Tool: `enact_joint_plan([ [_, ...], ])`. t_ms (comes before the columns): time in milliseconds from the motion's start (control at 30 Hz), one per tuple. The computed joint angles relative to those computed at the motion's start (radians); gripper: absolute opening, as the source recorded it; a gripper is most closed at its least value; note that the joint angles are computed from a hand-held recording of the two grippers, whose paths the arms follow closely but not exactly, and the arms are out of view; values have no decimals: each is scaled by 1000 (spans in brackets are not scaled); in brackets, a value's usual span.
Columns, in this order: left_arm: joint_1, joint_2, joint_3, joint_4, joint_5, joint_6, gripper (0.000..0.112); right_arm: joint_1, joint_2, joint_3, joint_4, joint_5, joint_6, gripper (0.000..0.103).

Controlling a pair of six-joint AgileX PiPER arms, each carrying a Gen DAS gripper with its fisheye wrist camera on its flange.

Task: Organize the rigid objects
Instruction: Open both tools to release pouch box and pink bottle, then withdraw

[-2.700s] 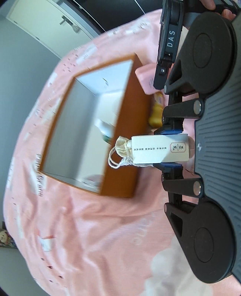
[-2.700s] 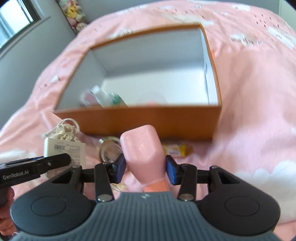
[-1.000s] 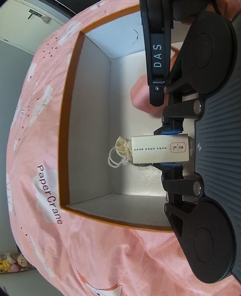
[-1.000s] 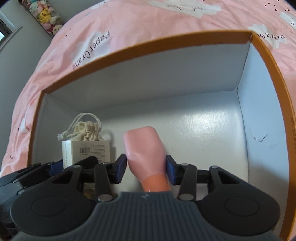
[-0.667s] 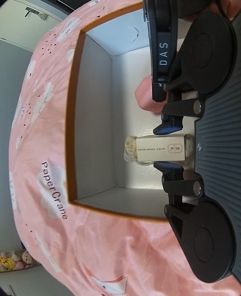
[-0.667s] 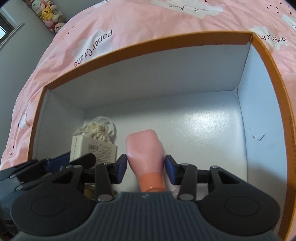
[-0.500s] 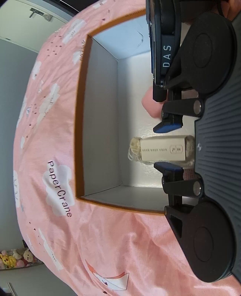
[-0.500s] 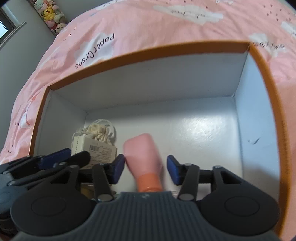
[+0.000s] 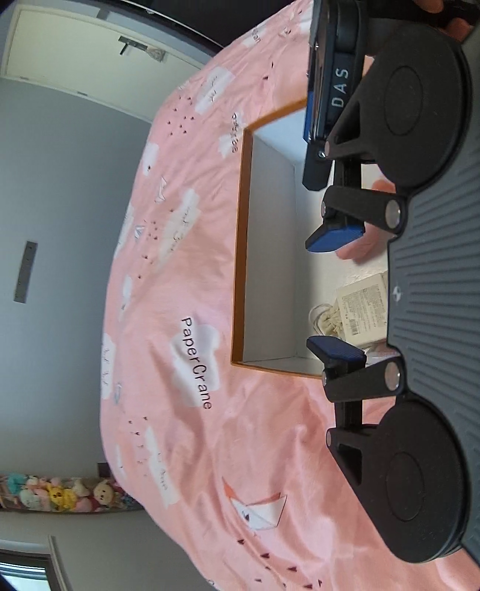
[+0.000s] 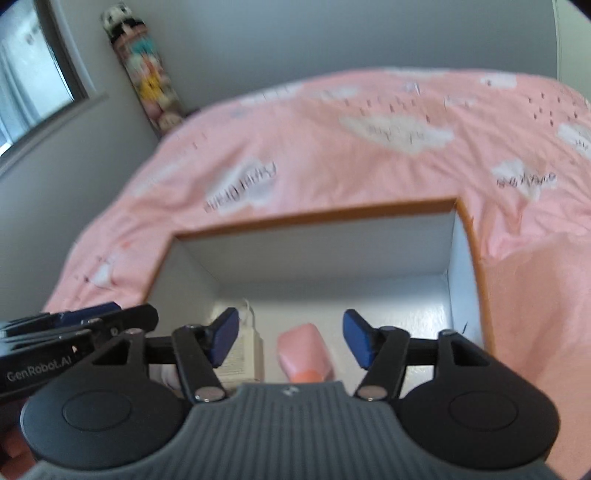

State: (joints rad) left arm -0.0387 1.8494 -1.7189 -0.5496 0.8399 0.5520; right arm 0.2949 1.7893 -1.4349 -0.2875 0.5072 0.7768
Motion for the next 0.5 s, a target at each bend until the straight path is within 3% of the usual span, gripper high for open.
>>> enact_joint_plan([
  [100,27,-68,56,-20,32,32,61,34,-72,61,-105,4,73,70],
  [300,90,-198,205,-50,104,65,60,94,-246,230,-175,-14,114,72],
  [500,91,-307,414,42,64,60,58,192,-349,370,-199,41,197,75],
])
